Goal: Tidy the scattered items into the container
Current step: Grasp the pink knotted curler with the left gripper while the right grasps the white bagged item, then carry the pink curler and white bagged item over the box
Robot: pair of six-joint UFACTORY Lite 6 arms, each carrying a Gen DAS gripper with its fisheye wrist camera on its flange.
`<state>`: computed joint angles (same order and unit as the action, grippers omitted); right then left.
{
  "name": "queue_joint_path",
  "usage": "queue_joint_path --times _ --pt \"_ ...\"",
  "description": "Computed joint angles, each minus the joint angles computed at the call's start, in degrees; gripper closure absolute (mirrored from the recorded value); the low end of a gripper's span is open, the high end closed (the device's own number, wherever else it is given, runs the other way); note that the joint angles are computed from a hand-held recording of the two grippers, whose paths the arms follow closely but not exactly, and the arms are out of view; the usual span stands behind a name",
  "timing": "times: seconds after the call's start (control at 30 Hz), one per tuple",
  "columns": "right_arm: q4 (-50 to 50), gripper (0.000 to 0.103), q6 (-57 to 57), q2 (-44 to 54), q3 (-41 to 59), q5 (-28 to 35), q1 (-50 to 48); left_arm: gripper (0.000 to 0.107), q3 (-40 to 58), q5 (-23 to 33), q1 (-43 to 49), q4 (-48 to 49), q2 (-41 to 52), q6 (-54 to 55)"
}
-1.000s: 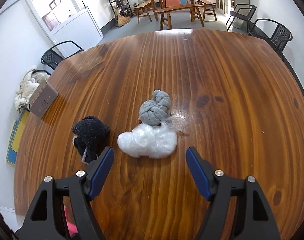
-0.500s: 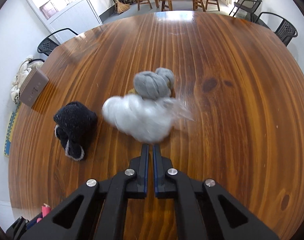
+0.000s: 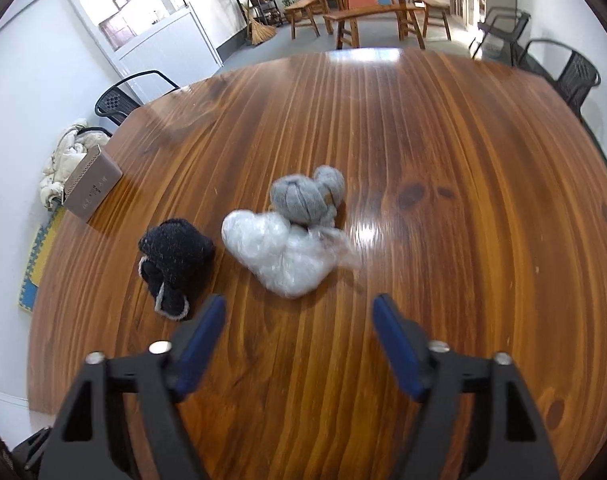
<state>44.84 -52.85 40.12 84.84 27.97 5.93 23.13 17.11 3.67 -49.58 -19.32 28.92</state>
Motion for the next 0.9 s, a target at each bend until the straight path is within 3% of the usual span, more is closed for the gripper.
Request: queue_joint_path --times 0.27,0.33,0.37,0.4,0.63,0.9 --pt "-15.28 0.023 11.39 11.18 15.80 0.58 4.72 0.049 1.08 1.73 6.22 -6.12 2.65 9.19" --pt "-17.77 0.037 13.30 13.12 17.89 1.05 5.61 0.049 1.29 1.86 6.69 -6.52 3.18 9.83" --pt "-18.89 0.056 14.06 13.58 18.26 1.38 5.86 0.049 1.33 2.10 6.94 -6.32 3.16 9.72" --pt "-20.50 0.060 15.46 13.98 18.37 1.76 6.22 0.049 1.43 2.17 6.91 -6.37 3.31 9.68" --pt "-11.44 0.065 6.18 1.25 0.45 -1.67 3.66 0.049 2.08 2.70 2.91 -1.03 0.93 2.27" --pt "3.14 0.065 -13.12 -24.77 -27.05 3.34 -9.73 0.049 2.07 4.25 -11.26 21.24 -9.25 -26.81"
